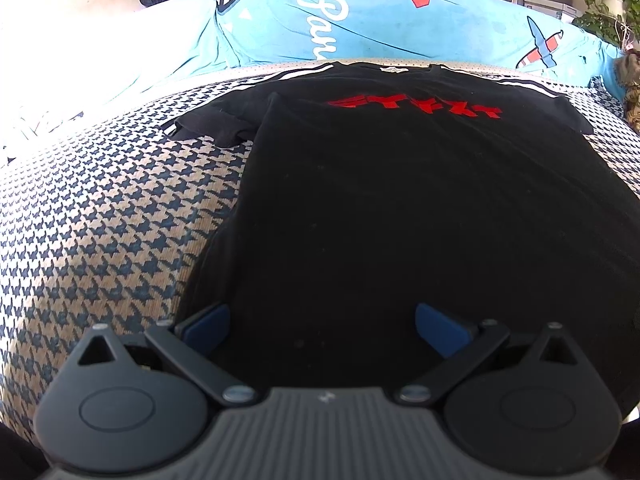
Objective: Fold clothes
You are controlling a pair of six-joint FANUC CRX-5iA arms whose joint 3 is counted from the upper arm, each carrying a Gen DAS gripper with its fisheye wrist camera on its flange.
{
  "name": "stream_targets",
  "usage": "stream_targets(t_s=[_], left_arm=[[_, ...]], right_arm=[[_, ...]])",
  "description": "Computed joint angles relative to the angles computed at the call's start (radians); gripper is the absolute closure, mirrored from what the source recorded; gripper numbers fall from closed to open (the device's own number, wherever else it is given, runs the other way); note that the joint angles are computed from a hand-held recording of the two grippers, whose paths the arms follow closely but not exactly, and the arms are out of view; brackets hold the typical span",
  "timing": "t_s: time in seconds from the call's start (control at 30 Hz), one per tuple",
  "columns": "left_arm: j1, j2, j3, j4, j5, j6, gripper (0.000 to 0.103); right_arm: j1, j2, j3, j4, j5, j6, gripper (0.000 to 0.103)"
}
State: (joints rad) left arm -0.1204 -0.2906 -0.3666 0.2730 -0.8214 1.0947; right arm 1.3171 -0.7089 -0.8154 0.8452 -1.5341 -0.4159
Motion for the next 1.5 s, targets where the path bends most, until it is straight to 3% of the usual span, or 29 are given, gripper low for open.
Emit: stream_targets(t_s=[0.2,0.53,0.67,0.97,1.1,1.27,1.5], left_arm=[[-0.001,0.000,-0.002,0.000,0.006,0.003,0.000],[-0.003,-0.001,0.003,-0.005,-0.003,0.013,0.000],[-0.004,0.000,0.005,-0.009,-0.005,0.021,0.000],[-0.011,0.002,0.008,-0.018,-0.005,0.032,0.000],[-0.006,0.008,0.010,-0.001,-0.011,0.031,0.000],[0.006,0.002,-0.002,0.030,0.011,0.022,0.000],[0.007,0.016,0.033,-0.003,0.050,0.061,0.000]], right_arm=[[-0.021,0.019,0.010,-0.010,0.032,0.044,0.039],[-0.044,0.055,0.044,-0.043,0.055,0.083,0.023],[-0.057,0.049,0.057,-0.061,0.083,0.076,0.010],[-0.173,0.100,0.144,-0.088,0.115,0.150,0.004],[-0.284,0.112,0.177,-0.098,0.219,0.303,0.000],[-0.458,0.111,0.210,-0.204,0.427,0.541,0.000],[-0.550,0.196,0.256,-0.254,0.515,0.706,0.000]])
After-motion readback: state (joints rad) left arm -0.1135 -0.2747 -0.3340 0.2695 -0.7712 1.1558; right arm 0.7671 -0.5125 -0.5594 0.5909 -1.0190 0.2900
